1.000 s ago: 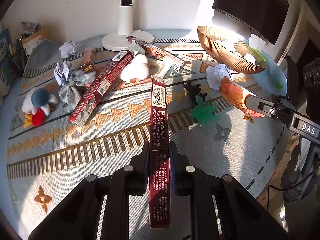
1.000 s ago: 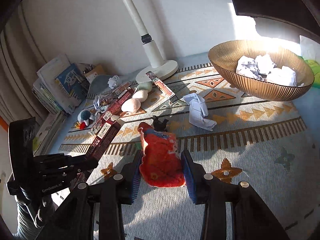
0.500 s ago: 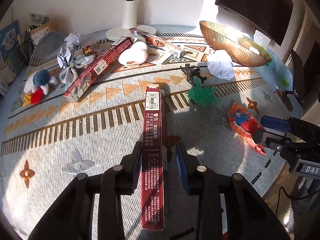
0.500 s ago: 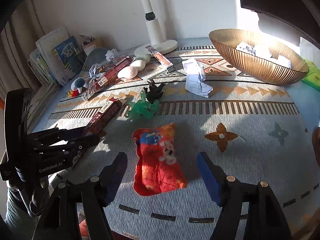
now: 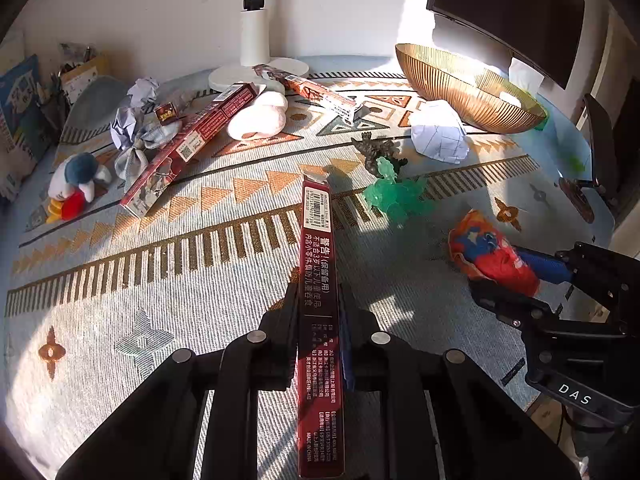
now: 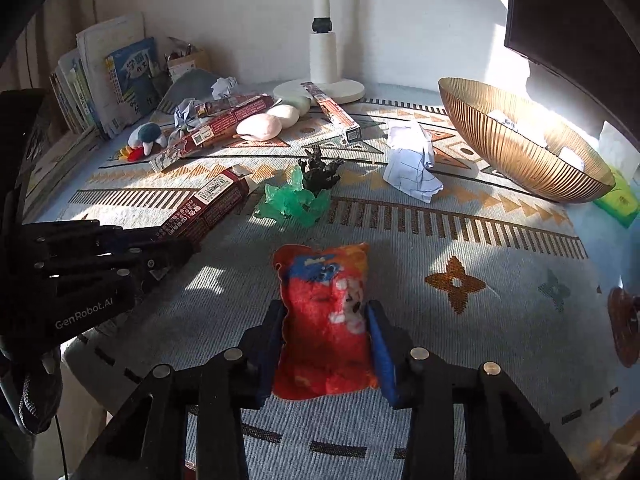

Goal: Organize objects
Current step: 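Carry the snack bag and snack box into the golden bowl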

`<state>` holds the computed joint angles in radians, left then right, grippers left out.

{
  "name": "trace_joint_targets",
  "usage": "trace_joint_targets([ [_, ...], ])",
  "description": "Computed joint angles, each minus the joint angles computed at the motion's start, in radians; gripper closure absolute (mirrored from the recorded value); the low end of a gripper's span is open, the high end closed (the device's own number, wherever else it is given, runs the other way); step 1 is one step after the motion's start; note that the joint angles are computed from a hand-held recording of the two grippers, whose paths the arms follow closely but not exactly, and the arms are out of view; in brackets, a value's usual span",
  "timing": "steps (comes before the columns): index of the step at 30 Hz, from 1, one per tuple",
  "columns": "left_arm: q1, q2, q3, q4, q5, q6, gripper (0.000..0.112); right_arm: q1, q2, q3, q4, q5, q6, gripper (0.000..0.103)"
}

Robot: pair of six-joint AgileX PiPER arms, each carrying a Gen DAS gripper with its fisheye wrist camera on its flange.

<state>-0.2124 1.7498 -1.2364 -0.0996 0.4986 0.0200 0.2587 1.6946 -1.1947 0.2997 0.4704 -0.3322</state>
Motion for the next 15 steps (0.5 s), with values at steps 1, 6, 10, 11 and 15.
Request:
trace_joint_targets([
  [1, 0.003, -0.003, -0.001, -0.011, 0.002, 0.003, 0.098, -0.023, -0.013, 0.001, 0.094, 0.012, -0.081, 0.066],
  [6, -0.001, -0.061, -0.033, -0.099, 0.011, 0.082, 0.098, -0.137, -0.068, -0.042, 0.328, 0.071, -0.263, 0.075],
  [10, -0.043, -0.05, -0.16, -0.041, 0.027, 0.053, 0.098, -0.226, -0.001, -0.16, 0.422, 0.247, -0.379, 0.075],
  [11, -0.049, -0.039, -0.193, -0.021, 0.035, 0.039, 0.098, -0.251, 0.031, -0.19, 0.464, 0.329, -0.411, 0.072],
  [15, -0.044, -0.012, -0.242, -0.057, 0.047, 0.049, 0.098, -0.245, 0.068, -0.174, 0.456, 0.392, -0.406, 0.029],
])
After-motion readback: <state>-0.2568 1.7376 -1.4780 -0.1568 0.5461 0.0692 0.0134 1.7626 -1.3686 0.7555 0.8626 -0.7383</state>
